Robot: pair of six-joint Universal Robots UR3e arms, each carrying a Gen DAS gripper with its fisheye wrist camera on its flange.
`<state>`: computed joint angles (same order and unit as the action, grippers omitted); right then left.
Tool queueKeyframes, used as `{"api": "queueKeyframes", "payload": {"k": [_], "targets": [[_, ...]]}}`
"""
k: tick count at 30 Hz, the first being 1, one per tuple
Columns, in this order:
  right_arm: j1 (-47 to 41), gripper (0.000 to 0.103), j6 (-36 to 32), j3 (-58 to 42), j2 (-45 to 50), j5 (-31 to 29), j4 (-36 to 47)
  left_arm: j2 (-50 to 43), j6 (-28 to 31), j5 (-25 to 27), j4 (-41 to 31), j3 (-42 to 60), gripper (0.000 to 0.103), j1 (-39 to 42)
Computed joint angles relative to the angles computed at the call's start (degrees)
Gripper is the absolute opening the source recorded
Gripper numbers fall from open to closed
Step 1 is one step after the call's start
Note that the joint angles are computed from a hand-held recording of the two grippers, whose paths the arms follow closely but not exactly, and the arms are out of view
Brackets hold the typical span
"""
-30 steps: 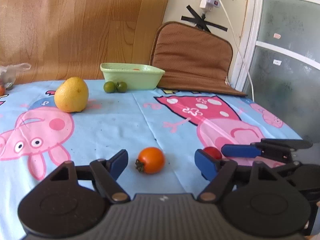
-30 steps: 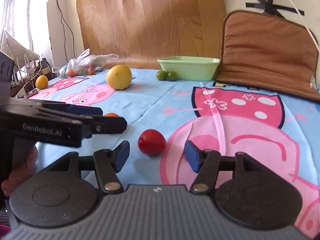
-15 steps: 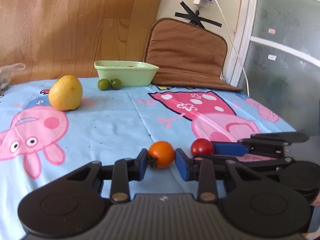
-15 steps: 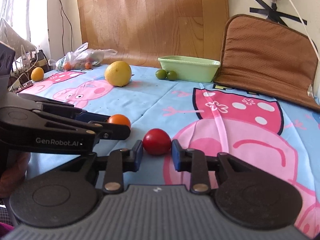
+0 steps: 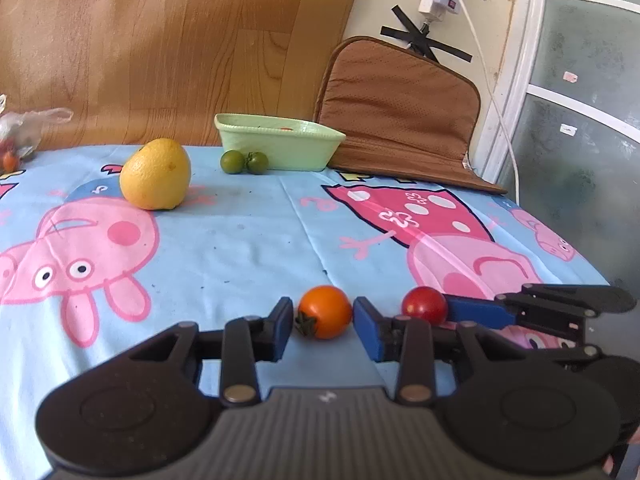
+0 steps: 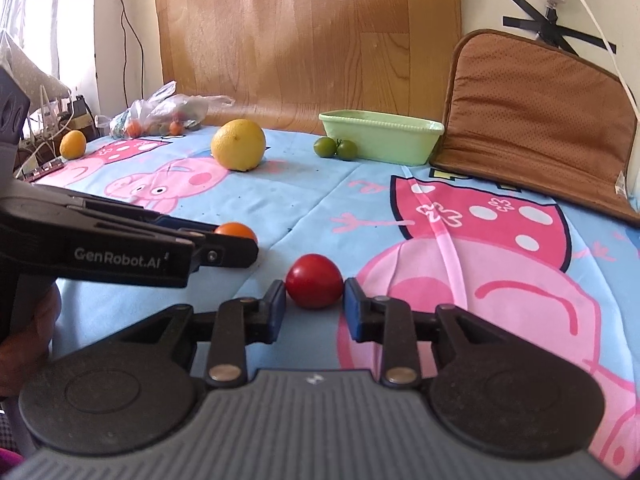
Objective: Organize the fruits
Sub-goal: 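Carry both tomatoes over the green bowl and open both grippers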
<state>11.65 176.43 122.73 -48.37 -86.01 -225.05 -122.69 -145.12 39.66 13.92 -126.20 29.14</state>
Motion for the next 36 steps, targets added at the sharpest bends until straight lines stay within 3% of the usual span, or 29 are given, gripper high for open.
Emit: {"api": "queueKeyframes", "payload": {"k": [13, 23, 27, 30, 33, 36], "targets": [[1.77, 0.034, 2.43, -0.35, 0.64, -4.52, -0.98, -0.31, 0.73, 1.72, 4.77, -2.02, 0.031, -0.84], [1.11, 0.033, 1.22, 0.14, 0.41, -2.4, -1.2, 0.3, 2.48, 1.39, 3.33, -2.1, 0.03, -1.23], [0.53, 0.033, 1.08, 0.98, 0.11, -1.0, -2.11, 1.81, 4.72, -0.31, -3.04, -0.77, 0.03, -0.7], [-1.9, 0.033, 3.09, 2.0, -1.17, 2.64, -1.82, 4.16, 5.91, -2.3, -12.55, 2.38, 0.03, -0.47], [-5.34, 0.033, 5.95, 0.05, -2.63, 6.7, 1.11, 4.69, 3.24, -3.1, -17.23, 8.59, 0.03, -1.36], [-8.48, 0.033, 6.75, -7.12, -2.83, 10.84, 6.66, 1.32, -3.22, -2.42, -21.5, 21.44, 0.03, -4.02]]}}
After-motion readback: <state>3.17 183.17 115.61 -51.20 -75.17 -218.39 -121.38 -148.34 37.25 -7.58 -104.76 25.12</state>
